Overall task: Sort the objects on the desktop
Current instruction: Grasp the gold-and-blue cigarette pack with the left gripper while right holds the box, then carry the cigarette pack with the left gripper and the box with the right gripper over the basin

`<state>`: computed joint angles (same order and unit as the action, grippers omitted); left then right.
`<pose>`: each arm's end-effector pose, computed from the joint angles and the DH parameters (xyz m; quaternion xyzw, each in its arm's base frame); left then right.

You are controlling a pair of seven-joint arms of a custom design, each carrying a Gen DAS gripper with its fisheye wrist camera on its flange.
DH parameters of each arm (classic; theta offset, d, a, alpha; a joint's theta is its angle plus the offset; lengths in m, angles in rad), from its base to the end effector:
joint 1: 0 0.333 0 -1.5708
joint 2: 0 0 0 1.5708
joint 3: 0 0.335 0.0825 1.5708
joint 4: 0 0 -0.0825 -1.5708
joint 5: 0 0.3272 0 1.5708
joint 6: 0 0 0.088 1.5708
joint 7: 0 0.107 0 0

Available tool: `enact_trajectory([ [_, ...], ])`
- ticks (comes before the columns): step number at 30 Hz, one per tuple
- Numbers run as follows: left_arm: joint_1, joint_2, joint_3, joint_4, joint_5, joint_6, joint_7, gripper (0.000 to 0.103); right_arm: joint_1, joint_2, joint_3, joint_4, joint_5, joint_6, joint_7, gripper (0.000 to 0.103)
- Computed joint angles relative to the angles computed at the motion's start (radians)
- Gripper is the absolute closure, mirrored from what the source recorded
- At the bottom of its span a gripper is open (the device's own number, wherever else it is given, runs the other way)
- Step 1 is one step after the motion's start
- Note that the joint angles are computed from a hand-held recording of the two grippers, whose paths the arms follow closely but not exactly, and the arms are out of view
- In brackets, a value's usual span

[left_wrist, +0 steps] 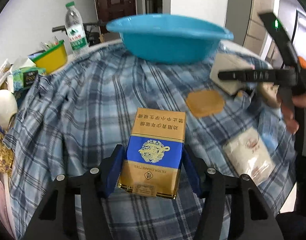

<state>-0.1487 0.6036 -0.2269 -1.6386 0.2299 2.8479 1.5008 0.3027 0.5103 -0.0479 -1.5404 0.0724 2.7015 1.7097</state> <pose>0.6567 -0.2345 0.3936 -0.5161 0.7995 -0.2544 0.1726 0.6748 0.1811 0.4756 -0.6944 0.6443 -0.1652 0.2744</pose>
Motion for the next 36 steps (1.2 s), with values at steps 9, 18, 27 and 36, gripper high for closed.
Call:
enact_trajectory([
  [9,0.023,0.045,-0.042,0.045,-0.046,-0.031,0.054,0.032,-0.005,-0.003,0.006,-0.007,0.011,0.004,-0.013,0.044],
  [18,0.018,0.033,-0.021,0.027,-0.052,0.029,0.033,0.046,-0.004,-0.004,0.004,-0.011,0.012,0.011,-0.016,0.044],
  [27,-0.107,-0.004,0.139,-0.011,0.083,0.122,-0.164,0.046,0.014,-0.038,-0.020,-0.080,0.019,0.112,0.039,0.044],
  [36,-0.147,-0.007,0.193,0.011,0.208,0.176,-0.326,0.046,0.124,-0.118,-0.122,-0.227,-0.137,0.274,0.157,0.044],
])
